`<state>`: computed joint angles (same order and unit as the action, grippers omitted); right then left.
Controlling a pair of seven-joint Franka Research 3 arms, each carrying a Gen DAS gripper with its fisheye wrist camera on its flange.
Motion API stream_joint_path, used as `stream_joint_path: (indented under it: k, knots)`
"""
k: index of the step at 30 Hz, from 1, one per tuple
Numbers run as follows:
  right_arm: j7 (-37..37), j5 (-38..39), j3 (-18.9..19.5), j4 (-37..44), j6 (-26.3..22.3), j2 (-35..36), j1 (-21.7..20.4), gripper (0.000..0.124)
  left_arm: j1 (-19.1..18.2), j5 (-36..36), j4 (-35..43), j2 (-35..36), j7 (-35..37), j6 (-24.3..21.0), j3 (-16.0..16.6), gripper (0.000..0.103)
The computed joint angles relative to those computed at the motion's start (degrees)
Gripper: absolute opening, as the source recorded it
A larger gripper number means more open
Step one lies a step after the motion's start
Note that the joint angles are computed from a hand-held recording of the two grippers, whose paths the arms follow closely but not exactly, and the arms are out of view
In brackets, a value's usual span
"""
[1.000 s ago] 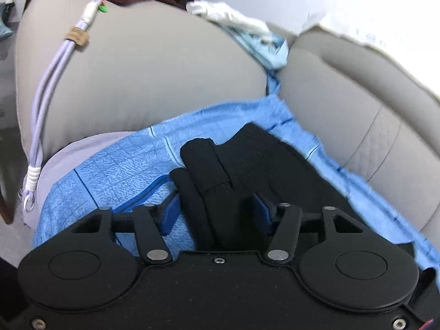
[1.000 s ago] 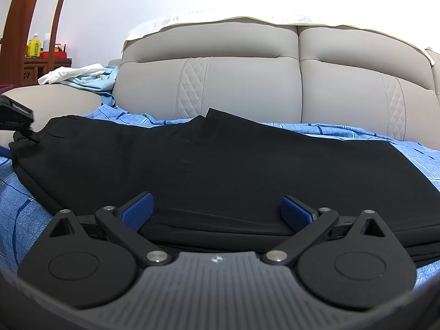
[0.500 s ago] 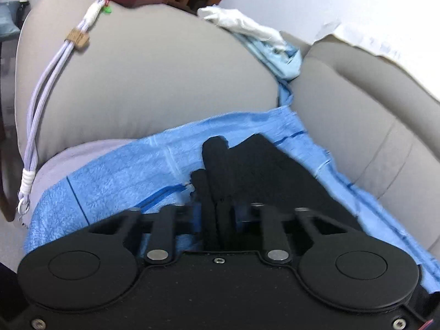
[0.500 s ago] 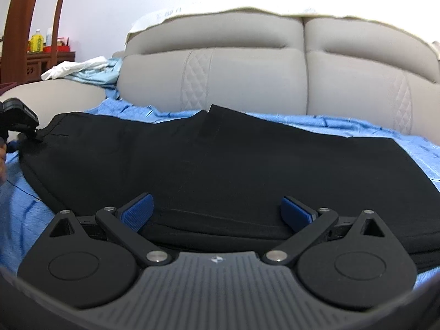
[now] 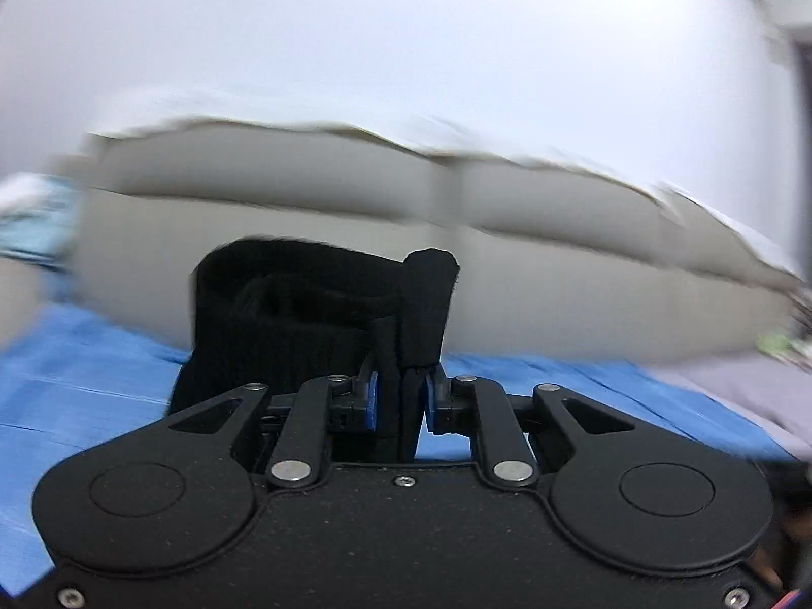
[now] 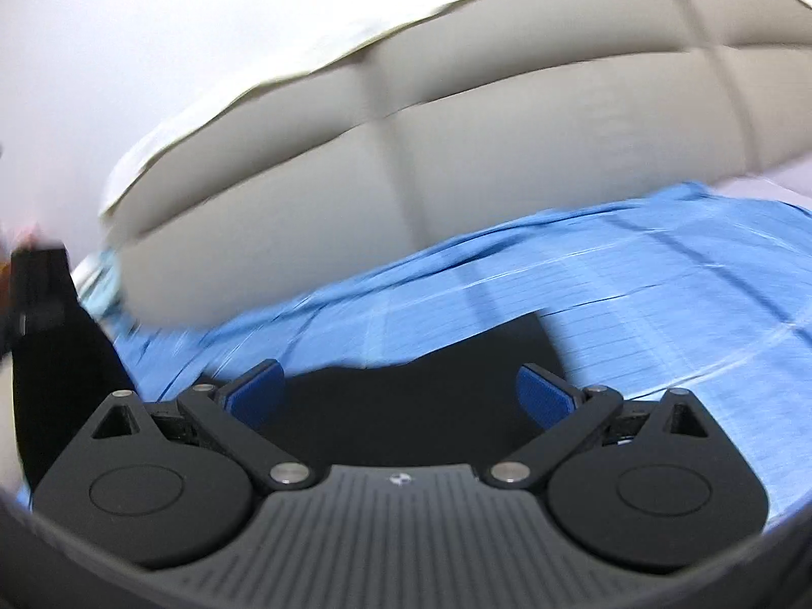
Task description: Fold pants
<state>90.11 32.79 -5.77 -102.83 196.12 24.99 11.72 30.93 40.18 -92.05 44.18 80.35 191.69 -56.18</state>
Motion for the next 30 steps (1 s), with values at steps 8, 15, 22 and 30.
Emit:
stream_joint_path:
  k: [8,15,22,30]
  knots:
    - [7.65,4.40,2.02,-6.40,3.72,-3.50,-5.45,0.103,-7.34,-1.57,3.62,7.89,16.51,-24.88,-6.26,0.027]
    - [0.61,4.22,-2.73,-9.09,0.47,-5.22,-0.81,0.103,0.45,0.28,-8.73,4.41,23.39,-16.61,-9.85,0.069]
    - [0.92,-6.00,7.06,-10.43,0.11,-6.03,-8.99,0.103,9.13,-8.13,-14.33,-0.10,23.29,-10.82,-12.59,0.046]
    - [18.22,-23.45,-11.99,-6.14,-12.35,-2.33,9.56,0.103,-5.29,-17.00,-11.56,-12.22,13.73,-4.01,11.89,0.019]
